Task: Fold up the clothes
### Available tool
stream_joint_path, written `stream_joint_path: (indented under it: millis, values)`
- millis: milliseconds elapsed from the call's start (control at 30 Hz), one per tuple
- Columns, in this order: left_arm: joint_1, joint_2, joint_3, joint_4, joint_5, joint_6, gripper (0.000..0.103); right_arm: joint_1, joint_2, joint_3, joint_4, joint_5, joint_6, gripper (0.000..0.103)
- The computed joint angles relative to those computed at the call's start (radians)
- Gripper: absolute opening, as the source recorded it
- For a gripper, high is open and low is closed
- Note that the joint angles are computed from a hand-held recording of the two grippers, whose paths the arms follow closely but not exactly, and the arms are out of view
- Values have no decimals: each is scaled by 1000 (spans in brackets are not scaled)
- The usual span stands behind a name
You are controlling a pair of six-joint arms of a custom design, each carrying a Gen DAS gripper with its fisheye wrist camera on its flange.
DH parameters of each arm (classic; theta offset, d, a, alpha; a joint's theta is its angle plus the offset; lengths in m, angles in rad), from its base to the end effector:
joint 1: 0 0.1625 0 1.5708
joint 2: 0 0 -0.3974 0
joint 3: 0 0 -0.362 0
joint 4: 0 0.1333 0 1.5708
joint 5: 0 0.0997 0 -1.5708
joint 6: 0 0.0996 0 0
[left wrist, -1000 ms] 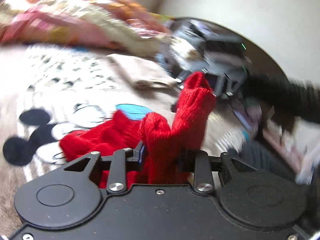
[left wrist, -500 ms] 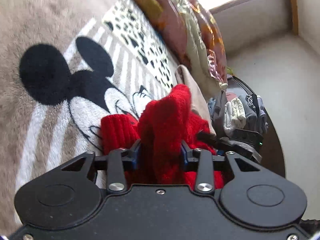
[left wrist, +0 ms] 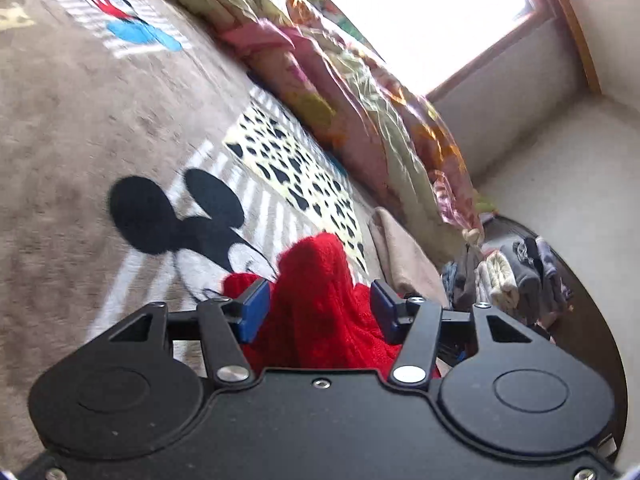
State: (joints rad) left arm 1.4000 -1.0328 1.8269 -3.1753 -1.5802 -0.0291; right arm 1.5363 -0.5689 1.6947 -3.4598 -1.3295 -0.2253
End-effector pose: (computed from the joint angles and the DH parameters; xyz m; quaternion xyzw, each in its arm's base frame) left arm 0.0288 -0.6120 0.2492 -0.0669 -0.9166 0.3918 0.0436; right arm 0.1353 -0.6346 0.0489 -0.1324 0.9129 -0.3811 0.0629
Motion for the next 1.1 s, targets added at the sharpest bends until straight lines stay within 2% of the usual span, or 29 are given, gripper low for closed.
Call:
stream_joint_path:
  millis: [33,67,100,133,167,233,267,300,367,433,467,500,533,567,633,667,700,733,767,867,900,933,967,1000,1033,1067,1100]
  values:
    - [-10,15,-7,-10,37,7,54,-6,7,-2,-17,15,25,36]
    - [-10,29,-17,-17,40,14,53,-9,12,-4,-24,26,33,36]
    - [-2,46,-33,-20,18,9,46,-9,14,-2,-17,32,16,36]
    - [10,58,-45,-25,-15,-19,20,-5,17,-4,-2,26,-4,36]
    - [33,69,-58,-28,-77,-87,20,-9,20,-10,21,45,17,36]
    - [84,86,-73,-52,-229,-241,19,-52,25,-25,81,172,146,25]
    - [107,94,-79,-69,-299,-313,19,-73,33,-34,100,227,214,24]
    - [122,102,-89,-71,-326,-380,19,-91,43,-44,109,264,286,24]
    - [146,121,-127,8,-288,-468,19,-120,63,-68,141,312,402,24]
    - [166,140,-163,62,-281,-520,30,-123,70,-93,213,275,417,20]
    - [171,144,-175,79,-283,-525,30,-124,75,-100,210,277,434,21]
    - [161,132,-171,85,-266,-499,39,-122,77,-105,210,274,442,23]
    - [143,111,-155,80,-219,-463,52,-114,73,-106,211,263,429,29]
    - [125,90,-140,76,-173,-424,57,-105,65,-101,202,252,399,33]
    - [84,46,-106,58,-72,-335,59,-78,38,-75,159,200,313,60]
    - [55,17,-70,32,-1,-256,59,-56,20,-57,129,144,252,63]
    - [26,-10,-36,0,63,-172,59,-34,3,-41,98,88,190,64]
    - [0,-30,-5,-32,97,-86,59,-12,-15,-18,63,38,119,64]
    - [-17,-40,17,-47,96,-6,59,5,-32,13,23,15,30,64]
    - [-67,-63,67,-66,89,229,60,38,-56,79,-60,27,-275,64]
    - [-82,-59,72,-49,89,297,61,45,-56,90,-54,29,-372,63]
    - [-103,-49,86,-52,118,363,62,53,-55,97,-38,24,-451,64]
    - [-126,-27,85,-38,175,439,63,61,-48,96,-10,8,-503,63]
    - [-149,-1,84,0,260,507,64,68,-37,89,27,-17,-546,66]
    - [-152,33,91,-4,308,579,66,72,-15,79,43,-50,-579,71]
    - [-140,55,105,-51,314,631,67,69,14,80,17,-76,-620,73]
    - [-115,78,104,-87,286,658,70,59,44,86,-39,-77,-653,74]
